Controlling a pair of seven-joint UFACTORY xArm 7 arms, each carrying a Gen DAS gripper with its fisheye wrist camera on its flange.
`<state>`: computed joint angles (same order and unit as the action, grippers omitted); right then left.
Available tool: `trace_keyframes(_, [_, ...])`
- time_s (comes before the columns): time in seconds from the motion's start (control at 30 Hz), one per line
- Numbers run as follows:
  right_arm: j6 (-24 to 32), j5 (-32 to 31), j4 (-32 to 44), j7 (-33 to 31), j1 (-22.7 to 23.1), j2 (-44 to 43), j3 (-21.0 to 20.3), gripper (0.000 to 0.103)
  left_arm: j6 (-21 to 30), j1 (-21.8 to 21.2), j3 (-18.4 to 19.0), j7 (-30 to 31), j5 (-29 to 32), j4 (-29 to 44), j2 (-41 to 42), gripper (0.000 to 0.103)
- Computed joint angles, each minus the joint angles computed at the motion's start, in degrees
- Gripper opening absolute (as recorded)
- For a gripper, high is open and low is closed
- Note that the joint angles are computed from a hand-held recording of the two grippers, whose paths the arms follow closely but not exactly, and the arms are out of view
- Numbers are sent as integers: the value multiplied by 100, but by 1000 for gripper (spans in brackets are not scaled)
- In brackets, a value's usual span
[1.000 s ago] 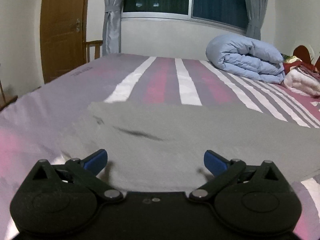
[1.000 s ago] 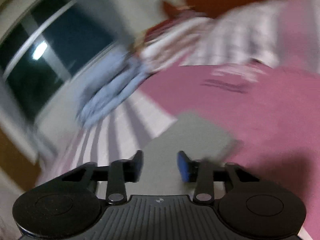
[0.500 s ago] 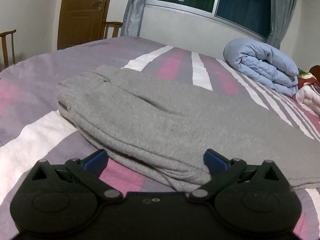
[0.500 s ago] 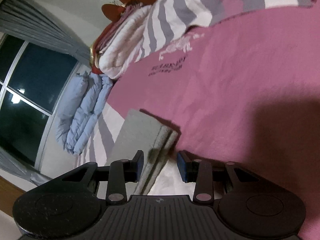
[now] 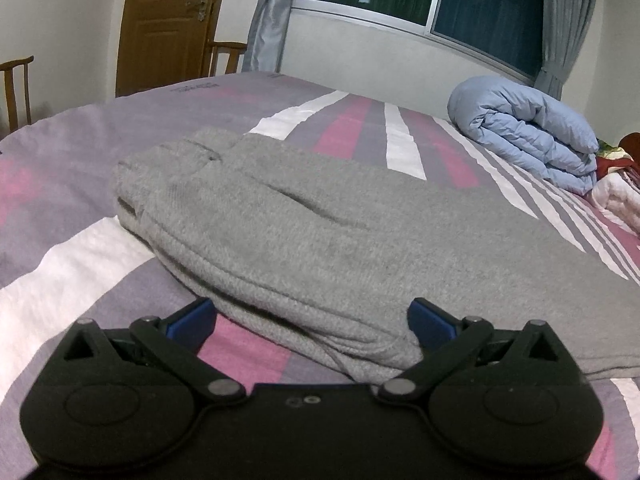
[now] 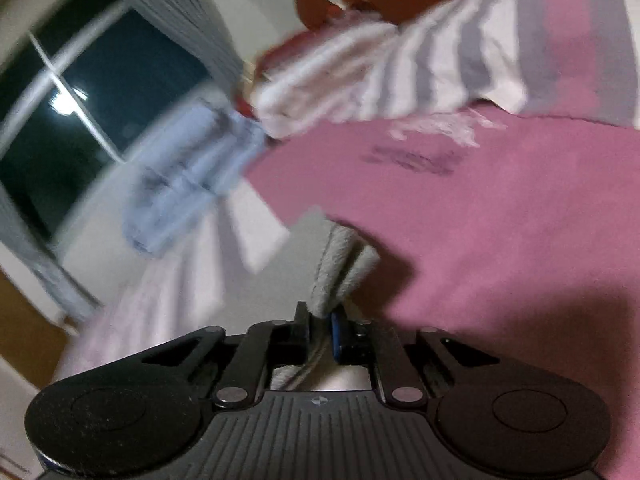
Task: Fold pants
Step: 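Grasp the grey sweatpants edge with the right gripper and lift it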
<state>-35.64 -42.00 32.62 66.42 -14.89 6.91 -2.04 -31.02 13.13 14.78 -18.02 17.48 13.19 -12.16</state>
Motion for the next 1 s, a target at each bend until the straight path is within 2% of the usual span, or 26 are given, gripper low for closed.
trace_keyframes(0.03, [-146,-162,44,298,-64,128,-42,10,-2,4,8,0,12,-9,-10,98])
trace_keyframes(0.07, [-378,-84,-1,355,109,199,-235,11,-1,5,19,-6,26,-12,-18,98])
trace_keyframes(0.1, [-370,234,-124,173,412,110,-409,11,-7,2,51,-28,67,-24,-29,98])
trace_keyframes(0.13, [-308,441,-215,-69,476,16,-371,11,-9,-7,79,-59,110,-24,-32,98])
trace_keyframes(0.2, [-316,139,-153,125,-12,37,7,14,-22,-23,151,-148,226,-16,-21,98])
trace_keyframes(0.27, [-634,-460,-39,708,-264,202,-53,16,-21,-5,141,-163,243,-17,-27,98])
trace_keyframes(0.33, [-712,-793,172,1229,-377,312,-44,16,-24,1,146,-187,273,-14,-22,98])
trace_keyframes(0.43, [-676,-883,244,1477,-395,329,-58,16,-30,11,165,-236,332,-10,-24,98])
trace_keyframes(0.63, [-607,-530,322,1325,-249,415,6,20,-110,83,-62,44,-39,-132,-154,98])
trace_keyframes(0.77, [-346,-532,379,1244,-162,226,62,19,-216,57,11,101,-39,-191,-222,97])
trace_keyframes(0.8, [-295,-290,305,977,-49,122,66,14,-251,109,-81,207,-212,-222,-267,97])
trace_keyframes(0.87, [-221,210,147,473,199,-128,106,14,-371,253,-371,549,-790,-325,-386,97])
trace_keyframes(0.97, [-68,972,47,-181,643,-472,227,14,-542,650,-1230,1448,-2433,-495,-604,97])
trace_keyframes(1.0, [-50,1209,68,-362,812,-549,284,14,-482,700,-1277,1538,-2721,-496,-643,97])
